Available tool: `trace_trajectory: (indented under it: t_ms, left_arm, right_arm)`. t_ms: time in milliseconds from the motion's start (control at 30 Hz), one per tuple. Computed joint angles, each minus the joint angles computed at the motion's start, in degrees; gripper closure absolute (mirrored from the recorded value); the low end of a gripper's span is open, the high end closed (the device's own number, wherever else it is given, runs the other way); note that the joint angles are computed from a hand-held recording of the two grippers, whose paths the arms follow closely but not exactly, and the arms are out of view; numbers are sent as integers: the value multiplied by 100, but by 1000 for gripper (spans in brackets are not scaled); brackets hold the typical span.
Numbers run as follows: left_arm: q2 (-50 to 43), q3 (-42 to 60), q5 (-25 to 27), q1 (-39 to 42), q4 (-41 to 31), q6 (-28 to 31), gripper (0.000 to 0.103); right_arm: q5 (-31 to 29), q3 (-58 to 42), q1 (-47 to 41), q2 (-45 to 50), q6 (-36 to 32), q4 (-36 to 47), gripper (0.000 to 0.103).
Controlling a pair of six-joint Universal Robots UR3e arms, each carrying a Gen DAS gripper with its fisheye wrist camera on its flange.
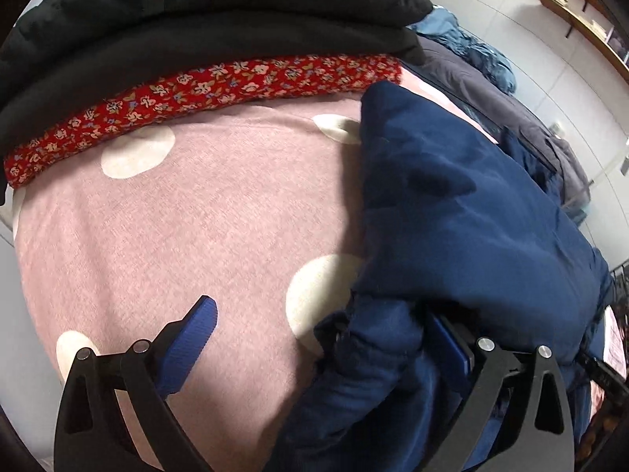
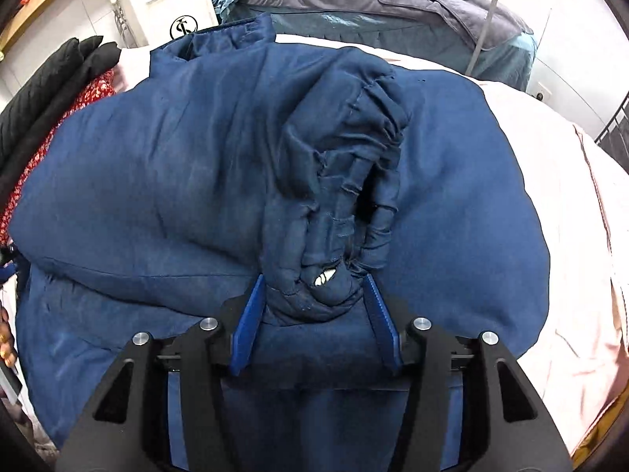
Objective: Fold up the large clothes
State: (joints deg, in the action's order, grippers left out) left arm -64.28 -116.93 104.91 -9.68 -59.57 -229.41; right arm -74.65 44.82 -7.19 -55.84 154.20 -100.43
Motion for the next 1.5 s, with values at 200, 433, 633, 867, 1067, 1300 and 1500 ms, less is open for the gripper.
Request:
trace_trajectory:
  t_ms: [200,433,633,867,1067,1300,1500]
  left_arm:
    - [732,-68,47,-352,-397,-121,6]
    - [1487,-7,492,-1334,-1047,-311,6]
    - [1511,-129,592,-2045,-1146,-393,6]
    - [1148,-281,554,-3114,-395,-506,6]
    - [2001,-1328,-1286,-2099,396,-41,6]
    - [1556,-1073,-1186,-2637,292,252,6]
    - [2722,-1372,-2286,-1837,-859,1059,6]
  right_arm:
    - [533,1070,-462,-1067,-123,-269,28]
    - [1119,2597,-1570,-2580,-1145,-128,28]
    - [1306,3378,-2762,-3389,-2016,718,28]
    - [1124,4170,-3991,-4098,-3458,1821,28]
    - [1214,4121,-4928,-4174,-4293,3207,27]
    - [1174,3622,-5515,-3980,-4864,4583,27]
    - [999,3455,-5689,-3989,-5015,5033,22]
